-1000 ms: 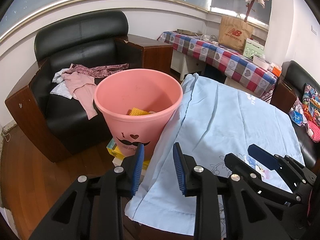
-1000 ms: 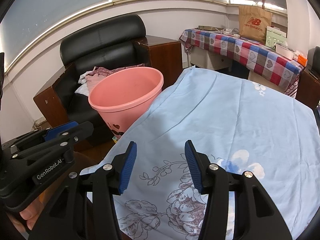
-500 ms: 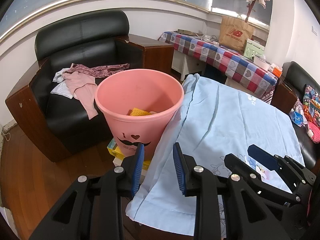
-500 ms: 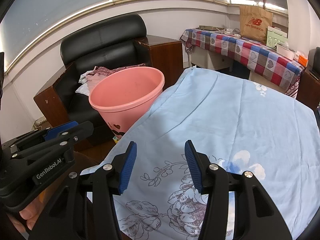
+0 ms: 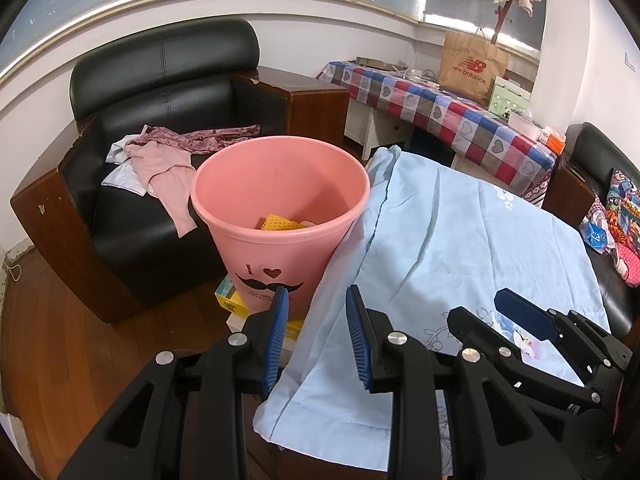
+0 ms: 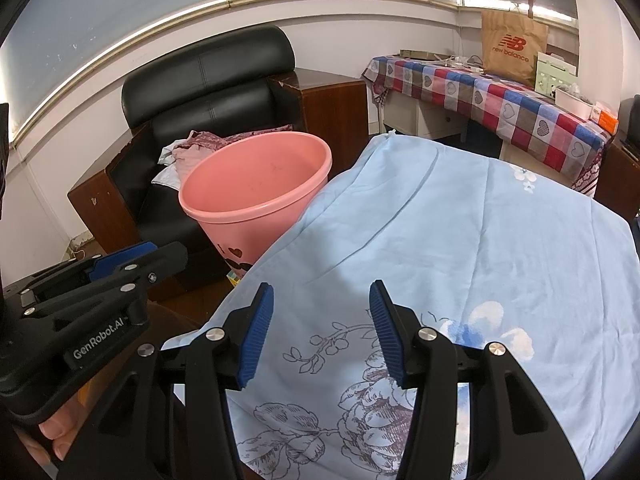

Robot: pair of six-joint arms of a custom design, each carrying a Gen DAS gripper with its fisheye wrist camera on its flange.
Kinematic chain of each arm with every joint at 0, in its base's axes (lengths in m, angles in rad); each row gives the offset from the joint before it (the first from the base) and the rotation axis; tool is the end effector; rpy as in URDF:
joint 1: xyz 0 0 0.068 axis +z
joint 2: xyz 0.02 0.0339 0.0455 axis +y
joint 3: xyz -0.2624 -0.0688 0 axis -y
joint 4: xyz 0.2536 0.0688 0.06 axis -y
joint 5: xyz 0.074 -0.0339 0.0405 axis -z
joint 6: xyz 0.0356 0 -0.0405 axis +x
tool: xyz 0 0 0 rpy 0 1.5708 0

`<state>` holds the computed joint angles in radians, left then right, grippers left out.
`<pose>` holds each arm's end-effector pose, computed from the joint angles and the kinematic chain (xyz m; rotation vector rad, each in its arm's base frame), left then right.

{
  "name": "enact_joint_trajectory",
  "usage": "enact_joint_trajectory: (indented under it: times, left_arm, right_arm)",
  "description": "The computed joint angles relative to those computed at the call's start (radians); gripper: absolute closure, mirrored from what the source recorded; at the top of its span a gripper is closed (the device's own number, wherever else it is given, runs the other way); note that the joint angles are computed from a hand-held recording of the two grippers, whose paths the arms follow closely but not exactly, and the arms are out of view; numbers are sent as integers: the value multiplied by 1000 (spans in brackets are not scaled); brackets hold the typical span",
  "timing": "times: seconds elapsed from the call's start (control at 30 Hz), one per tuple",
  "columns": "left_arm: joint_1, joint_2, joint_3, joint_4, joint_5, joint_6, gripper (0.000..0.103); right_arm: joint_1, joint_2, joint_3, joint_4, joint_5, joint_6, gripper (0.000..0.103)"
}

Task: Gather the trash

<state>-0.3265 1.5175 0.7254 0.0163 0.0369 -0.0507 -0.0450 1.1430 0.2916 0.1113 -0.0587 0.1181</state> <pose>0.2885 -0.0991 0.1604 0.3421 2.3325 -0.2283 0.2041 -0.0071 0.1272 0.1585 2.3062 0.1051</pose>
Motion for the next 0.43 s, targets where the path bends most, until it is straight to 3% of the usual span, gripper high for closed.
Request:
enact_joint_trajectory:
  times: [0.43]
  left_arm:
    - [18, 27, -8, 22, 12, 6, 73]
  right_arm:
    - [-7, 15, 2, 9, -9, -5, 52]
